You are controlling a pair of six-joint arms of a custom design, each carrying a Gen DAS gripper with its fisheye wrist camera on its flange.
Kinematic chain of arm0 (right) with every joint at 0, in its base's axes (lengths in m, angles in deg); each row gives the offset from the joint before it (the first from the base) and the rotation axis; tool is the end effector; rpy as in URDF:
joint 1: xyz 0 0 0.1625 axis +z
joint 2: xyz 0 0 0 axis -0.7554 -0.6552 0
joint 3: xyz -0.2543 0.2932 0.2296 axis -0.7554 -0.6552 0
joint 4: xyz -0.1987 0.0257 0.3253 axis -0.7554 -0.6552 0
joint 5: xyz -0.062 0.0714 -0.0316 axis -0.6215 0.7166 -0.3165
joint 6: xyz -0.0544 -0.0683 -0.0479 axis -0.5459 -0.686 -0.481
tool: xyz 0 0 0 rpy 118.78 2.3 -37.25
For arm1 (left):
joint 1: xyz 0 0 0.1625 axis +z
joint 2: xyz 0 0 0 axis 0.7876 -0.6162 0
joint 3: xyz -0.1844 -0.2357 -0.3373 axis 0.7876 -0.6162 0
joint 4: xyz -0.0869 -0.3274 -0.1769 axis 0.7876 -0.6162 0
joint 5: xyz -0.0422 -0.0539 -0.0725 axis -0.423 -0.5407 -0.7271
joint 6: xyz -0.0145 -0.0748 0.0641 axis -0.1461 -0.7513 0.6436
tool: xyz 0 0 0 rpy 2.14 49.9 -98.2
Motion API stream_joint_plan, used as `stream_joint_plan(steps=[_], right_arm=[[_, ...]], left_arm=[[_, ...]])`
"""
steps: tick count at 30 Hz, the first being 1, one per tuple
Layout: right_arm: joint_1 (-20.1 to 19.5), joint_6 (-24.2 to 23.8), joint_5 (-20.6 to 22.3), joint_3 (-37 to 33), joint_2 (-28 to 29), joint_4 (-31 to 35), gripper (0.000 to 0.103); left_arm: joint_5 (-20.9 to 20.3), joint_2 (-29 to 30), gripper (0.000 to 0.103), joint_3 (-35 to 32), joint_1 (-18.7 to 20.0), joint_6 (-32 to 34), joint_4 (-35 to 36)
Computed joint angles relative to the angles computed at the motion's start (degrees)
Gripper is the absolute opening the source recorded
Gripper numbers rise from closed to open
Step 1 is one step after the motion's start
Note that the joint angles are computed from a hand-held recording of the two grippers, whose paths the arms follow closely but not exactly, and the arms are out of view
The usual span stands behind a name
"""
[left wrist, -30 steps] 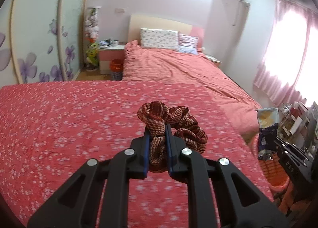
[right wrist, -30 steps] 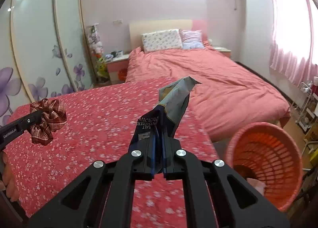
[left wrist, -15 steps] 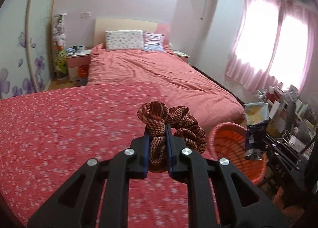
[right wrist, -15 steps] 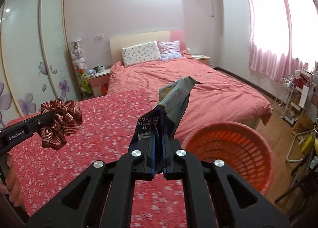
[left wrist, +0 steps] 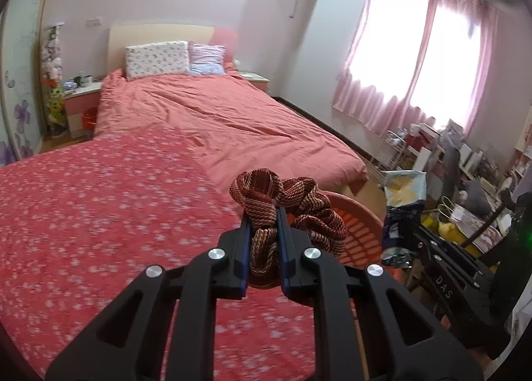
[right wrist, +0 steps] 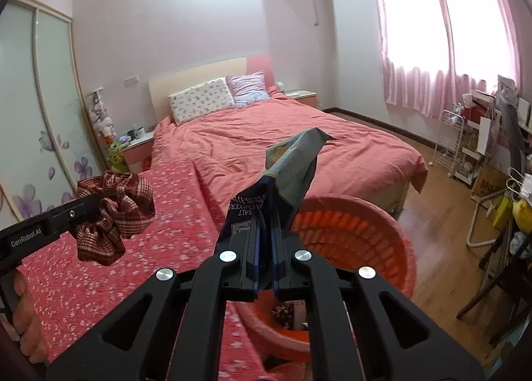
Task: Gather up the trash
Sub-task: 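Carry the scrunchie and snack wrapper with both grippers over the orange basket, then open both grippers to drop the scrunchie and snack wrapper into the basket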
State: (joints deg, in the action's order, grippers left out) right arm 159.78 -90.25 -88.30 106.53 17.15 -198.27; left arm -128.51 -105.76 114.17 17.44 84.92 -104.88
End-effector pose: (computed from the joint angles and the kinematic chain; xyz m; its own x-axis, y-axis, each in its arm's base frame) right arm 0.3467 -0.6754 -0.0033 -0.7976 -0.1541 0.5831 -0.5715 0.5020 -0.6491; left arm -0.0575 -0.6781 0.3428 -0.8502 0.0889 -0.5189 0.4612 0.6013 -0.6525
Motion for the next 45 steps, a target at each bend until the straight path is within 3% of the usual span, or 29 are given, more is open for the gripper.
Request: stream_joint_plan(steps=[13, 17, 20, 25, 30, 31, 35, 37, 40, 45], right_arm=[[-3.1, 2.4, -0.6, 0.4, -1.3, -0.3, 0.006], [-4.4, 4.7, 0.3, -0.5, -1.6, 2.6, 0.006], [-5.0, 6.6, 0.3, -1.7, -1.3, 4.9, 0.011], [-5.6, 8.3, 0.0, -1.4, -1.5, 6.8, 0.039], [-5.1, 9.0, -0.6, 0.6, -2.1, 5.6, 0.043], [-5.1, 8.9, -0.6, 0.7, -2.3, 5.5, 0.048], [-3.9, 7.2, -1.4, 2.3, -2.5, 2.0, 0.062], [-2.7, 5.7, -2.0, 3.9, -2.7, -1.0, 0.075], [-1.5, 4.3, -2.1, 5.6, -2.7, -4.3, 0.083], [0.8, 1.6, -4.3, 8.4, -2.2, -11.4, 0.101]], left_arm=[[-4.6, 8.9, 0.015, -7.1, -0.3, -1.0, 6.2], [-4.3, 11.7, 0.021, -10.2, 0.2, -2.3, 9.3], [-3.3, 13.4, 0.033, -12.2, 0.7, -3.5, 11.1], [-1.6, 13.8, 0.035, -12.8, 1.6, -4.4, 11.9], [0.7, 11.9, 0.046, -10.4, 1.9, -3.6, 9.0], [1.1, 11.2, 0.047, -9.7, 2.0, -3.2, 8.2], [2.9, 8.0, 0.055, -5.4, 1.6, -2.1, 4.2], [4.7, 5.9, 0.06, -2.1, 1.0, -0.9, 0.9], [6.9, 3.7, 0.068, 1.6, 0.1, 0.4, -2.8], [11.0, -0.6, 0.088, 9.0, -1.5, 1.4, -10.2]])
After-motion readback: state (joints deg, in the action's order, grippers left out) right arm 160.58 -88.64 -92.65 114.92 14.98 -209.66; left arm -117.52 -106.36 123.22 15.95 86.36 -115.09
